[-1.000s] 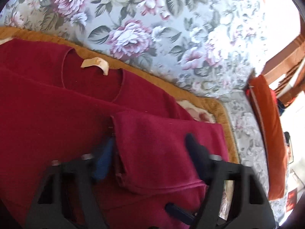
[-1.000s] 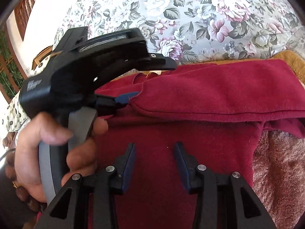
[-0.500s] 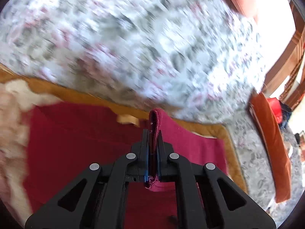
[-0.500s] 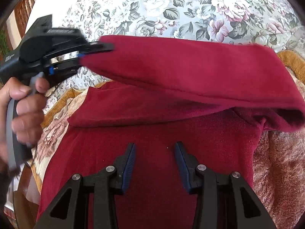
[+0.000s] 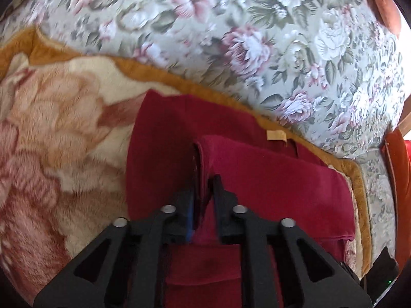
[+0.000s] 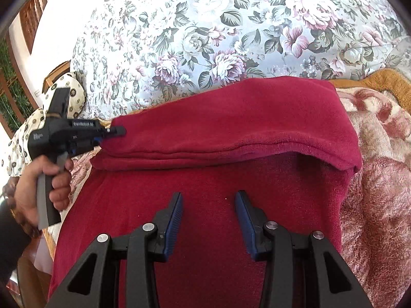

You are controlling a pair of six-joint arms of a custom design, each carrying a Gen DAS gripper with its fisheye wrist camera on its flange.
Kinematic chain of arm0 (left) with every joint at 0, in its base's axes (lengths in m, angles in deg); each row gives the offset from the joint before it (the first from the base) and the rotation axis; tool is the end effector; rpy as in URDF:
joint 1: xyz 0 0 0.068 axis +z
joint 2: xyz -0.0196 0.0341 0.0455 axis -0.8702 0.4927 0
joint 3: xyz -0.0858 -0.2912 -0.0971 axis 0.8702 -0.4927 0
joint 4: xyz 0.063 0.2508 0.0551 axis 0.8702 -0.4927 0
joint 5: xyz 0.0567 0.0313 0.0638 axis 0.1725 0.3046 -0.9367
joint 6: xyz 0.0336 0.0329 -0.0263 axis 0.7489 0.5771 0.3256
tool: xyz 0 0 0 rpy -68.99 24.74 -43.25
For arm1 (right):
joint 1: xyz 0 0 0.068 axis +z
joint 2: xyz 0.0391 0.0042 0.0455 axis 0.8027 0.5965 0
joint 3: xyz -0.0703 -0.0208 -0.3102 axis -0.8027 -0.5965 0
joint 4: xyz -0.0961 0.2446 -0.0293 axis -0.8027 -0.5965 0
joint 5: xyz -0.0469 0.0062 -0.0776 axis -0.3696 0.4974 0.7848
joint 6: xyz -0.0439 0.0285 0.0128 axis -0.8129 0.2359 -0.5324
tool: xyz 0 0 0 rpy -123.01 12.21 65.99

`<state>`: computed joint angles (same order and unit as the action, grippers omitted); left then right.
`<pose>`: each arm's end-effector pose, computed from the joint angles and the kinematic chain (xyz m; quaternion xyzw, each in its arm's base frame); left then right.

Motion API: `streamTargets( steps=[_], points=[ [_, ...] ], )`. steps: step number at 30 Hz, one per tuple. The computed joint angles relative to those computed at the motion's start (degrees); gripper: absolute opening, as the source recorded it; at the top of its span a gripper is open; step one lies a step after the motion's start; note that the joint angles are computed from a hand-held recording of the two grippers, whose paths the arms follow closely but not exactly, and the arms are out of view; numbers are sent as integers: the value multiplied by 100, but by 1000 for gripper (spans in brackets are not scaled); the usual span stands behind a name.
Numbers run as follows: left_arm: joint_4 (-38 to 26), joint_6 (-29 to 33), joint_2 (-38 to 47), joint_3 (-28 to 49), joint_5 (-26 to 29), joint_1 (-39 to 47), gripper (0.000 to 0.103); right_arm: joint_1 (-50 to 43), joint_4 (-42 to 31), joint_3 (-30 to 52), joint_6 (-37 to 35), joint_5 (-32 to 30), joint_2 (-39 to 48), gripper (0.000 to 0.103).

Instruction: Fold small clothes

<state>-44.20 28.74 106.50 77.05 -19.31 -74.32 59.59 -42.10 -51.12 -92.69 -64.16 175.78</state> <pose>0.3111 -0.0781 0.2623 -0.2313 0.9200 -0.1662 0.2693 0.2789 0.0499 0.1793 -0.2245 0.8791 0.2590 0.3313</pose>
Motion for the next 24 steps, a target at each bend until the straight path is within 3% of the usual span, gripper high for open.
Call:
streamTargets(
  steps=[3,6,10,13,16,18,20,24],
  points=[
    [41,-45,-263,-189,-69,29,20,6,-29,15,-13,22,-15,41],
    [-39,-53,-557,-187,-862,-187,22,-29,-200,63,-57,6,-62,42],
    [196,253,-388,69,-1267,-638,22,-561,-1572,567,-633,-743,-107,43],
    [172,542,84,375,-1347,-837,22,-1298,-1713,659,-1089,-1185,-514,42],
    [-88,463,598,604,-1511,-826,22,-1729,-1637,1055,-1421,-998,-444,39],
    [418,339,535,170,-1414,-770,23,-1674,-1806,1426,-1800,-692,-186,27],
    [773,165,344,-130,-1127,-616,22,-1398,-1763,1663,-2215,-205,31,21],
    [1117,82,207,-392,-920,-531,22,-977,-1752,2080,-2617,84,493,18]
  ],
)
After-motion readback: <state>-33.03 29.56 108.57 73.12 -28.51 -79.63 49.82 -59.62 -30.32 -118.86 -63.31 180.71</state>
